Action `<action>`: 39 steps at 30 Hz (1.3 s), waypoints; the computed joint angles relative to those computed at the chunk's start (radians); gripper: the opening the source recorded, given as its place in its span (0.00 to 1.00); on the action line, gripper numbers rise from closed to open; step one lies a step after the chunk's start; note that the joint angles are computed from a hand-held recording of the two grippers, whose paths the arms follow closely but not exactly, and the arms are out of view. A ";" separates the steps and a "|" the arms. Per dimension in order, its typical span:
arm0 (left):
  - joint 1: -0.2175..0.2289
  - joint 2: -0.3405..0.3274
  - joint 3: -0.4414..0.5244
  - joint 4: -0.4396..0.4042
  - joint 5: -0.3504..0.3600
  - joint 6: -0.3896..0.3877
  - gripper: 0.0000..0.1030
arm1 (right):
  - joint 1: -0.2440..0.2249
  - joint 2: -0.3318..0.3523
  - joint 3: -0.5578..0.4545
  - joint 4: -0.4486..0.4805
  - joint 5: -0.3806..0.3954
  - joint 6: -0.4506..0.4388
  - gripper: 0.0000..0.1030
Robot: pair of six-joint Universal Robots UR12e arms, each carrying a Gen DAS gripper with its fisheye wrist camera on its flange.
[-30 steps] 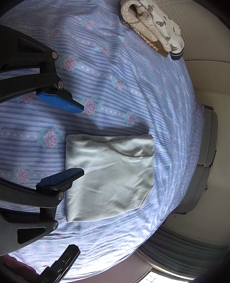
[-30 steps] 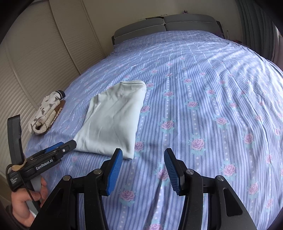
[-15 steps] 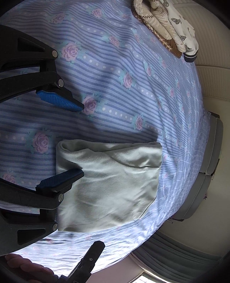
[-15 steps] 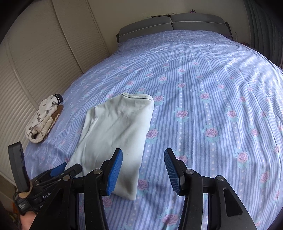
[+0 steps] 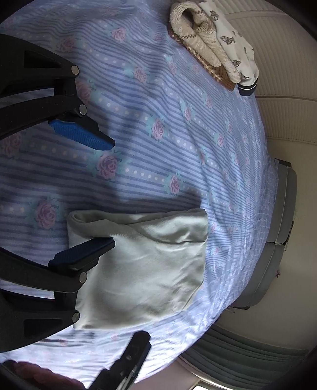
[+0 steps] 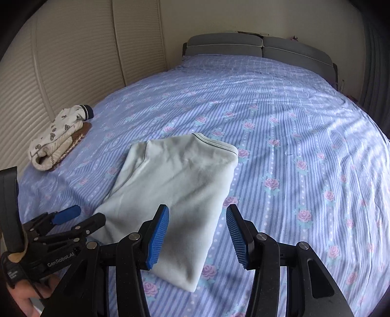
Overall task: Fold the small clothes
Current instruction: 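Grasp the end of the folded shirt with the left gripper while the right gripper grasps it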
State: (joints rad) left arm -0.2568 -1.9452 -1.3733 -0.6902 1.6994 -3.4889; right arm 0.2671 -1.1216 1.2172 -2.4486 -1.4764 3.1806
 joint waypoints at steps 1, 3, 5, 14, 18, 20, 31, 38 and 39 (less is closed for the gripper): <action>0.005 -0.004 0.011 -0.024 -0.019 -0.017 0.71 | -0.004 0.001 -0.003 -0.009 0.007 -0.012 0.49; 0.018 -0.004 0.015 -0.022 -0.075 -0.057 0.71 | -0.013 0.010 -0.024 0.002 0.007 0.012 0.49; 0.015 -0.007 0.018 -0.012 -0.077 -0.056 0.71 | -0.031 0.016 -0.037 0.007 0.058 0.054 0.52; 0.001 -0.010 0.009 -0.015 -0.072 -0.050 0.72 | -0.077 0.051 -0.069 0.053 0.217 0.120 0.68; 0.005 -0.010 0.001 -0.002 -0.089 -0.071 0.75 | -0.104 0.071 -0.064 0.067 0.327 0.183 0.68; 0.003 -0.011 -0.003 0.007 -0.086 -0.080 0.78 | -0.120 0.084 -0.062 0.065 0.396 0.226 0.68; -0.006 -0.027 -0.006 0.058 -0.065 -0.103 0.85 | -0.135 0.163 -0.136 0.091 0.604 0.206 0.69; -0.012 -0.036 0.004 0.071 -0.071 -0.102 0.66 | -0.128 0.202 -0.185 0.098 0.650 0.202 0.68; -0.012 -0.037 0.006 0.073 -0.080 -0.097 0.62 | -0.127 0.207 -0.188 0.088 0.660 0.212 0.67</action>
State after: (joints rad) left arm -0.2687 -1.9823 -1.3673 -0.6170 1.6191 -3.5862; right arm 0.1399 -0.9149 1.0291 -2.3603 -0.8159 3.3927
